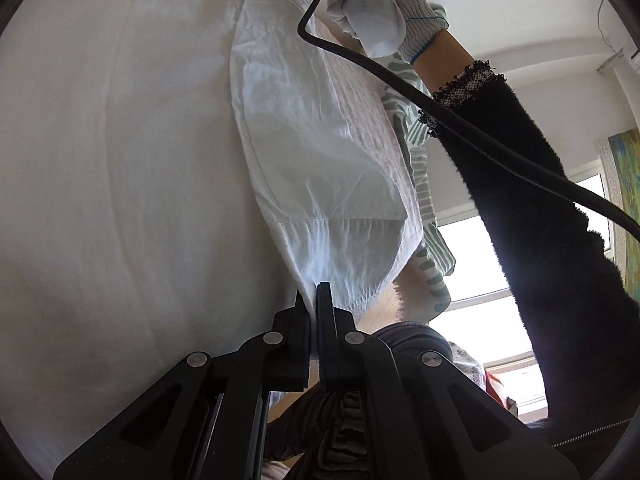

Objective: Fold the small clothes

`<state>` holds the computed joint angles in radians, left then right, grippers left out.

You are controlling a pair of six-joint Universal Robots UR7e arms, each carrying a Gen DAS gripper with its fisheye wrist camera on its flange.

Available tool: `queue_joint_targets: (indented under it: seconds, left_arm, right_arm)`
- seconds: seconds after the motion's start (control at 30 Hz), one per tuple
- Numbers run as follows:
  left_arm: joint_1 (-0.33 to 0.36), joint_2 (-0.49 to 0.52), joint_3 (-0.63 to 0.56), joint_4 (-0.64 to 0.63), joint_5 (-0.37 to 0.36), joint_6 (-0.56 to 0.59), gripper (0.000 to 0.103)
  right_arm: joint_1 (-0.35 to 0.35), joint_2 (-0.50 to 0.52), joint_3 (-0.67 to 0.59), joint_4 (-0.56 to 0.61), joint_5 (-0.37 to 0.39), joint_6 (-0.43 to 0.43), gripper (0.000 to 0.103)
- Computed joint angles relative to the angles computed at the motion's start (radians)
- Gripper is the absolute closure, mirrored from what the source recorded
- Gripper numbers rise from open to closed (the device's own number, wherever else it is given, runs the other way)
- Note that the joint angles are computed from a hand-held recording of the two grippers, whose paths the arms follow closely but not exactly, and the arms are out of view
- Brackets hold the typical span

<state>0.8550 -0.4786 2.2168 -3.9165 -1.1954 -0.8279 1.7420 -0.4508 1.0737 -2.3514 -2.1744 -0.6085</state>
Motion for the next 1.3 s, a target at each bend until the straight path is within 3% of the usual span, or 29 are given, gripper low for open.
queue_joint_targets:
  seconds: [0.03,0.1,0.17,0.4,0.63,0.67,0.7,0.73,0.83,0.93,1.0,1.07,1.3]
  left_arm:
    - [-0.002,-0.003,-0.002,0.007,0.004,0.008,0.103]
    - [-0.012,-0.010,-0.003,0.023,0.027,0.029,0.103]
    - [-0.014,-0.012,-0.001,0.019,0.033,0.038,0.103]
    - [-0.020,0.007,-0.002,-0.004,0.029,0.018,0.103]
    - [-0.008,-0.005,0.019,-0.056,0.017,0.017,0.103]
    - [-0.009,-0.009,0.024,-0.063,0.018,0.015,0.103]
    - [-0.011,-0.006,0.022,-0.071,0.014,0.014,0.103]
    - [-0.017,0.002,0.014,-0.085,0.009,0.012,0.103]
    - [-0.034,-0.001,0.018,-0.127,-0.001,0.027,0.103]
    - [-0.030,0.010,0.012,-0.145,-0.002,0.020,0.103]
    - [-0.013,0.028,0.000,-0.166,-0.028,0.007,0.103]
    - [-0.007,0.033,-0.004,-0.158,-0.019,0.012,0.103]
    - [0.009,0.041,-0.022,-0.156,-0.048,0.019,0.103]
  right_arm:
    - [-0.003,-0.027,0.014,0.004,0.027,0.005,0.093]
    - [-0.007,-0.089,0.053,-0.015,0.057,0.007,0.072]
    - [-0.021,-0.164,0.107,-0.043,0.080,0.002,0.066]
    - [-0.108,-0.299,0.203,0.030,0.055,0.097,0.066]
    - [-0.183,-0.333,0.243,0.151,0.189,0.210,0.066]
    - [-0.187,-0.338,0.254,0.147,0.213,0.210,0.071]
    - [-0.184,-0.342,0.271,0.119,0.213,0.199,0.094]
    - [-0.177,-0.341,0.280,0.097,0.206,0.181,0.098]
    - [-0.153,-0.338,0.305,-0.036,0.180,0.140,0.098]
    - [-0.151,-0.341,0.270,0.010,0.193,0.191,0.098]
    - [-0.153,-0.368,0.274,0.054,0.211,0.204,0.087]
    - [-0.149,-0.419,0.323,0.037,0.194,0.190,0.067]
    - [-0.203,-0.698,0.545,0.187,0.328,0.132,0.065]
